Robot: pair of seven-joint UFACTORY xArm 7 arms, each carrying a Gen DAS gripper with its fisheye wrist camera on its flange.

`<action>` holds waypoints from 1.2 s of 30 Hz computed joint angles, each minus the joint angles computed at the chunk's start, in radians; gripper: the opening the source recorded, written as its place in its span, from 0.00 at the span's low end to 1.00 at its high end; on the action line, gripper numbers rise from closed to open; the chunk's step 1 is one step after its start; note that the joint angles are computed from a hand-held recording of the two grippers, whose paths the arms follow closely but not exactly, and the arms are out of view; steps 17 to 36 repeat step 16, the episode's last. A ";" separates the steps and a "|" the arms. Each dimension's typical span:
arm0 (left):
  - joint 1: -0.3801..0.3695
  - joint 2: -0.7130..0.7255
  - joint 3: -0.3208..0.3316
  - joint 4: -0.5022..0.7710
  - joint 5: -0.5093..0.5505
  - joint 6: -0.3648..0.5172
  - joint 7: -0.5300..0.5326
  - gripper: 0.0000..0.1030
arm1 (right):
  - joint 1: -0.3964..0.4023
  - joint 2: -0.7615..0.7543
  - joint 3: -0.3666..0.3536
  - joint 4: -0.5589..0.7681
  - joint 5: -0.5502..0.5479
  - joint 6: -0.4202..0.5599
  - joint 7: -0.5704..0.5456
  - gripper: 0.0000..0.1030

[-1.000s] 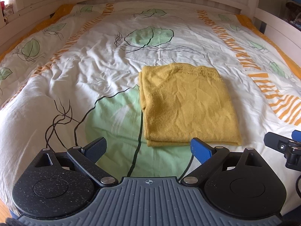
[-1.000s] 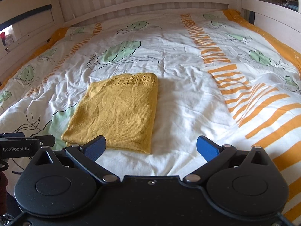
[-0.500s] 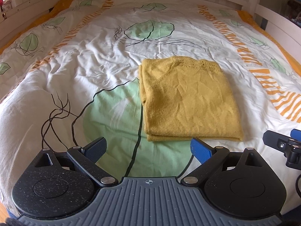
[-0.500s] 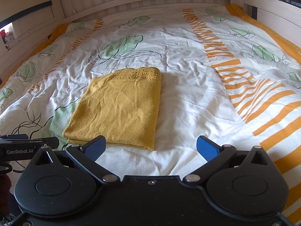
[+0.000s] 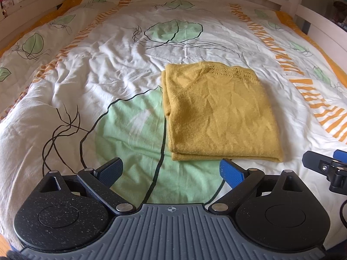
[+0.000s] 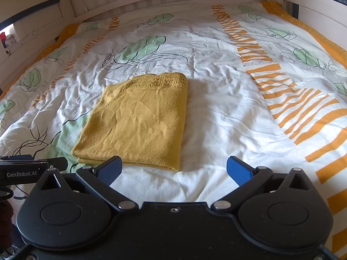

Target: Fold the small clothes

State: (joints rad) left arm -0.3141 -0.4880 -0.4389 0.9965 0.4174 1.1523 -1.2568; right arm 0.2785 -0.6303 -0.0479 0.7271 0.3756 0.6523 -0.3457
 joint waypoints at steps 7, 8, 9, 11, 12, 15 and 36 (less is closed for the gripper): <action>0.001 -0.009 0.015 -0.017 -0.015 -0.010 -0.001 0.94 | -0.002 0.018 0.004 0.012 -0.005 0.012 0.009 0.99; 0.002 -0.010 0.016 -0.019 -0.017 -0.012 -0.001 0.94 | -0.002 0.022 0.005 0.015 -0.005 0.014 0.010 0.99; 0.004 -0.011 0.018 -0.021 -0.018 -0.014 -0.002 0.94 | -0.002 0.025 0.005 0.017 -0.005 0.016 0.010 0.99; 0.006 -0.013 0.022 -0.027 -0.022 -0.019 0.001 0.94 | -0.003 0.034 0.006 0.022 -0.004 0.019 0.011 0.99; 0.007 -0.013 0.023 -0.028 -0.024 -0.020 0.001 0.94 | -0.004 0.039 0.007 0.025 -0.004 0.021 0.012 0.99; 0.010 -0.015 0.029 -0.036 -0.032 -0.027 0.005 0.94 | -0.008 0.053 0.010 0.033 -0.005 0.031 0.016 0.99; 0.011 -0.015 0.030 -0.038 -0.033 -0.030 0.005 0.94 | -0.008 0.056 0.009 0.036 -0.003 0.035 0.017 0.99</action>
